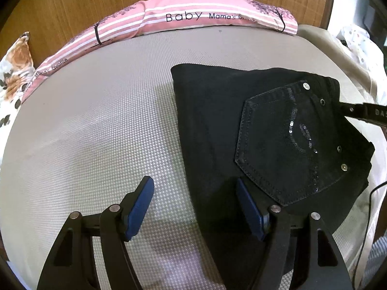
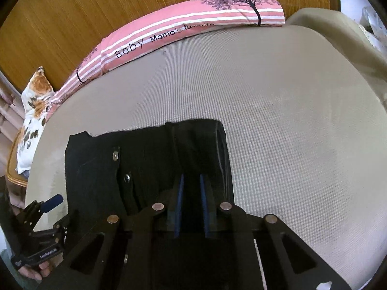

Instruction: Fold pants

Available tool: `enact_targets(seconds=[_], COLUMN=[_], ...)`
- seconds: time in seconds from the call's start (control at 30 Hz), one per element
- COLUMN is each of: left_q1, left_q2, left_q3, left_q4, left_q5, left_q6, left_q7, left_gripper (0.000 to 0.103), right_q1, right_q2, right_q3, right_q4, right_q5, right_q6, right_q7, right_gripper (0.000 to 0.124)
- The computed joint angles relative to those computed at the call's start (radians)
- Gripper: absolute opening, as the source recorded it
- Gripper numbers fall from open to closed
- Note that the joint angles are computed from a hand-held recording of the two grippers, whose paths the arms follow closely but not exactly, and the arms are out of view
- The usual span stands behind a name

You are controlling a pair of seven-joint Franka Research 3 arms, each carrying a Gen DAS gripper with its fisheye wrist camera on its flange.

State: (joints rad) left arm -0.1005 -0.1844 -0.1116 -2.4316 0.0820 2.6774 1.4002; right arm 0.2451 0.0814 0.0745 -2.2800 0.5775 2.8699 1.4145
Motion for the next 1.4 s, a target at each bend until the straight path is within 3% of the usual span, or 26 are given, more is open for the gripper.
enact_targets(seconds=[0.23, 0.4, 0.67, 0.7, 0.83, 1.03, 1.2, 1.33, 1.4], left_q1=[0.005, 0.004, -0.014, -0.019, -0.034, -0.072, -0.025, 0.027, 0.043], left_q2=[-0.002, -0.004, -0.023, -0.027, -0.037, -0.029, 0.001, 0.033, 0.033], left_q3=[-0.007, -0.009, 0.013, 0.021, 0.044, 0.124, 0.146, 0.125, 0.11], left_q4=[-0.008, -0.005, 0.0, 0.0, -0.004, 0.029, 0.066, 0.086, 0.083], left_q5=[0.026, 0.043, -0.036, -0.063, -0.157, -0.511, -0.737, -0.812, -0.849], left_q6=[0.008, 0.0, -0.045, -0.048, -0.044, -0.127, -0.245, -0.302, -0.295], left_q7=[-0.027, -0.029, 0.034, 0.054, 0.129, 0.356, 0.449, 0.459, 0.478], left_gripper=[0.074, 0.074, 0.074, 0.074, 0.074, 0.074, 0.074, 0.074, 0.074], right_q1=[0.007, 0.007, 0.007, 0.009, 0.006, -0.039, -0.097, -0.12, -0.136], right_q2=[-0.052, -0.08, -0.115, -0.126, -0.145, -0.101, -0.053, -0.029, -0.018], right_q3=[0.004, -0.008, -0.025, -0.026, -0.035, -0.079, -0.089, -0.082, -0.083], right_q4=[-0.062, -0.075, -0.072, -0.077, -0.09, -0.04, -0.007, 0.003, 0.007], right_q5=[0.069, 0.177, 0.303, 0.319, 0.297, 0.425, 0.552, 0.528, 0.562], right_q6=[0.0, -0.047, -0.107, -0.103, -0.091, -0.278, -0.452, -0.489, -0.522], right_q7=[-0.05, -0.14, -0.254, -0.271, -0.267, -0.346, -0.433, -0.431, -0.461], right_gripper=[0.011, 0.012, 0.029, 0.03, 0.057, 0.058, 0.059, 0.06, 0.06])
